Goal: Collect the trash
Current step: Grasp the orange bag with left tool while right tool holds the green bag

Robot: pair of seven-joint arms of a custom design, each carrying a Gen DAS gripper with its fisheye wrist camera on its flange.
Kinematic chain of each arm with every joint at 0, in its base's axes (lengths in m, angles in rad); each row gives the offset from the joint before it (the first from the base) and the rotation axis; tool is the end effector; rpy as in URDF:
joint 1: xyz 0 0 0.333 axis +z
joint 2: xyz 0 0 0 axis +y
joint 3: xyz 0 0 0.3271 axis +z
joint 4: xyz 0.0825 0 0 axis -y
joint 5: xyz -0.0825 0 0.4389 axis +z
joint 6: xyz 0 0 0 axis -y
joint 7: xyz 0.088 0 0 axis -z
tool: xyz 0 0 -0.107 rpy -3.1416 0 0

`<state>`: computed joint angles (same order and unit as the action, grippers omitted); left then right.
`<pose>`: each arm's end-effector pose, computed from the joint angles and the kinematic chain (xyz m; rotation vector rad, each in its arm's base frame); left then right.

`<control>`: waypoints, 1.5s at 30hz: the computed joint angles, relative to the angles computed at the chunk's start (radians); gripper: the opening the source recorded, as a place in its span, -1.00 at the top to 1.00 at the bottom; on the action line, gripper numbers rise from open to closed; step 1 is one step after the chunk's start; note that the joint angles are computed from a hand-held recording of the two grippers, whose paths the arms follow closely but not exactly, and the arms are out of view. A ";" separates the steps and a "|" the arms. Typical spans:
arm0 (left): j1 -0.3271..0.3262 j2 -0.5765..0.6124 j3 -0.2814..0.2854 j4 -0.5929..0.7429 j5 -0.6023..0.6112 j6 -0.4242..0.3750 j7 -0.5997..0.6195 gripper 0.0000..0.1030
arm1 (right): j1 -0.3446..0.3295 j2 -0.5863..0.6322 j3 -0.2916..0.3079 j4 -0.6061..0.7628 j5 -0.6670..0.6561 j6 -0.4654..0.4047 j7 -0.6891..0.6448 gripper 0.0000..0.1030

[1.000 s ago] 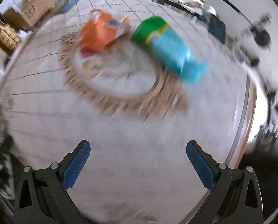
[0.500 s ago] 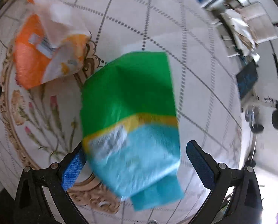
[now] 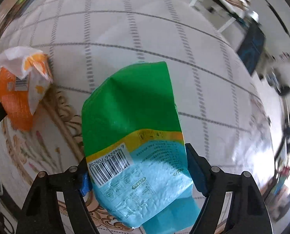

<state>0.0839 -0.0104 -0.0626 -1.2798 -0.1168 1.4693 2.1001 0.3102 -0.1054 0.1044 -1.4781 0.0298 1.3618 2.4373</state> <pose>0.5812 -0.0014 0.7833 -1.4939 2.6114 -0.2976 0.4992 0.2281 0.7260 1.6697 -2.6506 -0.0309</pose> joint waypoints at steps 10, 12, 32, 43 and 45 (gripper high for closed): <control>-0.021 0.067 -0.024 0.080 -0.037 -0.039 0.033 0.05 | -0.012 -0.066 0.011 -0.073 -0.011 0.024 0.078 -0.48; -0.021 0.069 -0.025 0.087 -0.041 -0.038 0.039 0.27 | -0.006 -0.045 0.016 -0.041 -0.018 0.013 0.088 -0.46; 0.015 -0.030 0.019 0.038 -0.113 0.023 0.171 0.97 | 0.070 -0.045 0.062 0.010 -0.085 0.050 0.246 -0.30; 0.085 0.105 0.046 0.282 -0.261 -0.197 0.104 0.92 | 0.098 -0.110 0.102 0.002 -0.110 0.051 0.396 -0.29; 0.096 0.182 0.024 0.380 -0.273 -0.277 0.063 0.91 | 0.092 -0.131 0.097 -0.028 -0.101 0.069 0.408 -0.29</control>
<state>0.1799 0.1720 -0.0390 -0.8995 -0.3896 1.1920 2.1636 0.4025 -0.2367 0.2010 -1.5065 -0.0712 1.4307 2.8456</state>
